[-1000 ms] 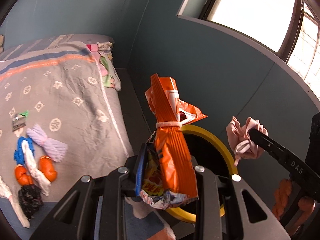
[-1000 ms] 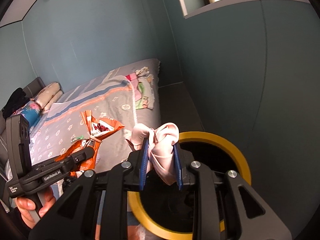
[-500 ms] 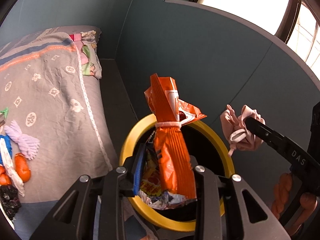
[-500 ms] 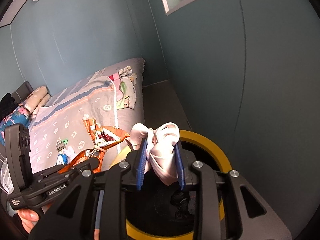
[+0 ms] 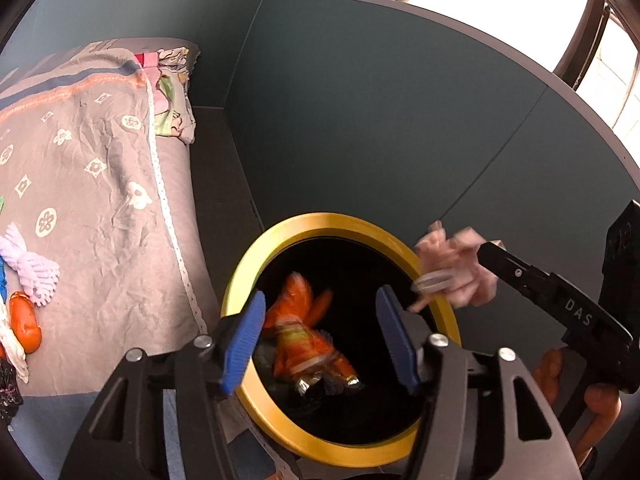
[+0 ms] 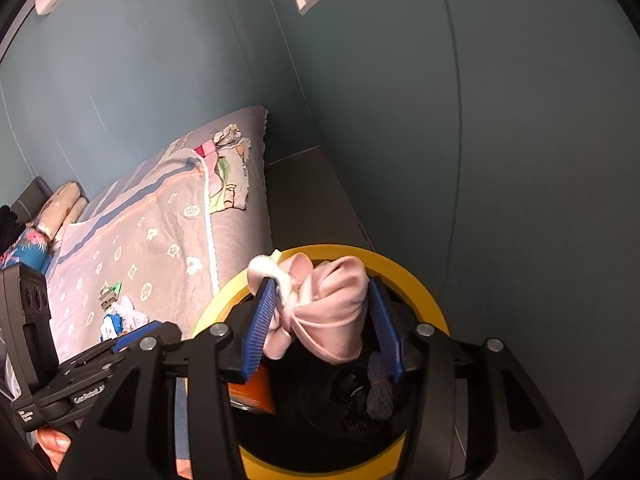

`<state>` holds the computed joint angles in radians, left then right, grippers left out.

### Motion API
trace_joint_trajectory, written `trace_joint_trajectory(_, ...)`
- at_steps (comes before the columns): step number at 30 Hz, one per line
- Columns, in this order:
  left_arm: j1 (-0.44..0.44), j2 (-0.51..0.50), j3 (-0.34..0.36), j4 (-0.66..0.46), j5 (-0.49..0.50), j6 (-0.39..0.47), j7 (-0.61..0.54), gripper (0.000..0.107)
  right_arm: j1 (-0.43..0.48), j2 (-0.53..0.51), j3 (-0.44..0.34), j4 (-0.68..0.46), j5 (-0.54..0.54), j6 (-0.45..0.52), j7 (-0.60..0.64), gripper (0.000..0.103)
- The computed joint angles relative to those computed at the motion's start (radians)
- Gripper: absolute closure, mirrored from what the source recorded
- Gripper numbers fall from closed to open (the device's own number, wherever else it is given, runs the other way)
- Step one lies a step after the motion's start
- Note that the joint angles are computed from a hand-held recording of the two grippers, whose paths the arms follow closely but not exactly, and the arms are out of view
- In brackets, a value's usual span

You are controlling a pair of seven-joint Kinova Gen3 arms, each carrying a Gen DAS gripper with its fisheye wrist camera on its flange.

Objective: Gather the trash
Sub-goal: 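Open the left tool over the bin while the right tool drops the pink cloth in, then move both open tools back toward the remaining trash on the bed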

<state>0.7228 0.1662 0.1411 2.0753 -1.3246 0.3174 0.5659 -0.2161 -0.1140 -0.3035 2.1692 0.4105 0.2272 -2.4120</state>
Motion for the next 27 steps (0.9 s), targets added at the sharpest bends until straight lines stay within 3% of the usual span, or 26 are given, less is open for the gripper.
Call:
trace_joint_trajectory(5, -0.005, -0.030, 0.010, 0.029, -0.035, 0.025, 0.048, 0.039, 0.025, -0.020, -0.024, 0.009, 0.022, 0.000, -0.031, 0.056)
trace_joint_trajectory(12, -0.034, -0.088, 0.081, 0.071, 0.010, 0.153, 0.036, 0.028, 0.064, -0.020, -0.101, 0.007, 0.105, 0.017, -0.128, 0.046)
trace_joint_trajectory(19, -0.067, -0.170, 0.159, 0.119, 0.065, 0.310, 0.023, 0.020, 0.037, -0.021, -0.165, -0.016, 0.233, 0.050, -0.267, 0.034)
trace_joint_trajectory(27, -0.135, -0.315, 0.252, 0.198, 0.188, 0.438, -0.021, 0.015, -0.065, -0.005, -0.208, -0.052, 0.386, 0.096, -0.424, 0.027)
